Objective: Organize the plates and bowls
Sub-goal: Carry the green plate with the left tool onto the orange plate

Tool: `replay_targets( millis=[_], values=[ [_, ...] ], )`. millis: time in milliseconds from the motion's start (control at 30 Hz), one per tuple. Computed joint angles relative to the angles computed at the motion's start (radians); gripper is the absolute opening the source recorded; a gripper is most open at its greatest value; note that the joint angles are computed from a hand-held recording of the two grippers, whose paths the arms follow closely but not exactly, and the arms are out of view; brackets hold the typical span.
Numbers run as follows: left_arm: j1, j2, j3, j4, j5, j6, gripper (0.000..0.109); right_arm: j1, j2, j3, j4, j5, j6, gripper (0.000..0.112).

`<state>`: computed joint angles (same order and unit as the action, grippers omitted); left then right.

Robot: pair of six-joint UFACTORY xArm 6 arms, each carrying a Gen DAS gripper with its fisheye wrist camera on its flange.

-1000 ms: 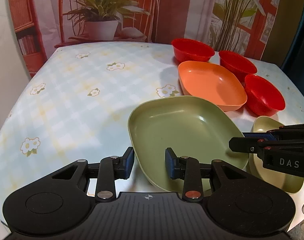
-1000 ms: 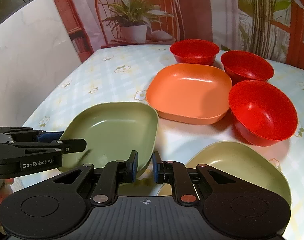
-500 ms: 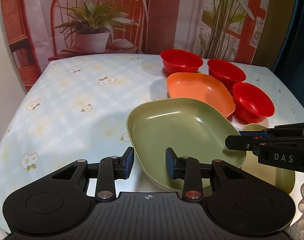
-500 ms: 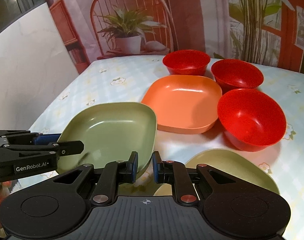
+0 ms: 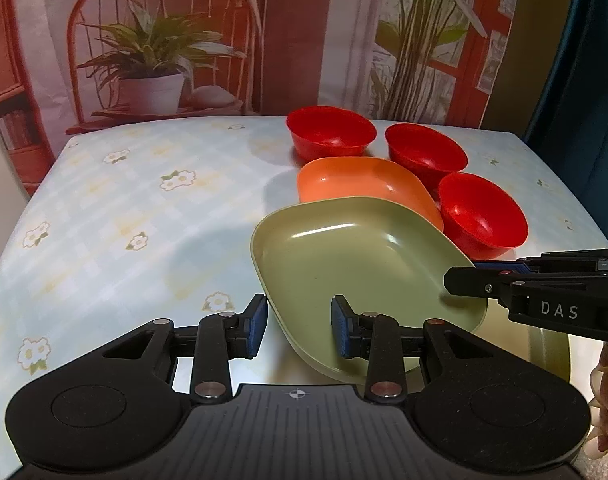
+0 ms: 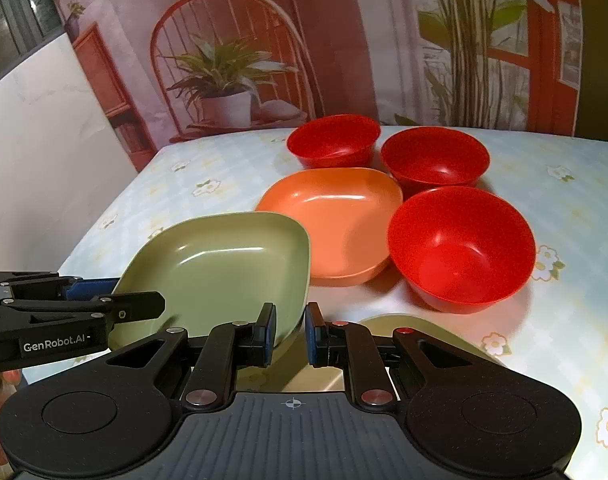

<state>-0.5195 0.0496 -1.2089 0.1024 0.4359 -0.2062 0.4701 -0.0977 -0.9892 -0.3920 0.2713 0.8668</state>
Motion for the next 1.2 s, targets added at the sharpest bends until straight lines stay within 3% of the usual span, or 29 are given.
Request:
replay_targets(
  millis=[467, 667, 867, 1200],
  values=[
    [0.005, 0.154, -0.200, -0.088, 0.036, 0.123, 0.036, -0.050, 0.051, -0.052, 0.082, -0.002, -0.079, 0.014],
    [0.011, 0.255, -0.333, -0.115, 0.080, 0.162, 0.036, -0.076, 0.104, -0.101, 0.075, 0.001, -0.083, 0.014],
    [0.019, 0.337, -0.447, -0.129, 0.138, 0.183, 0.036, -0.088, 0.163, -0.163, 0.150, 0.020, -0.173, 0.014],
    [0.015, 0.448, -0.589, -0.110, 0.196, 0.193, 0.037, -0.102, 0.218, -0.232, 0.060, 0.063, -0.143, 0.014]
  ],
)
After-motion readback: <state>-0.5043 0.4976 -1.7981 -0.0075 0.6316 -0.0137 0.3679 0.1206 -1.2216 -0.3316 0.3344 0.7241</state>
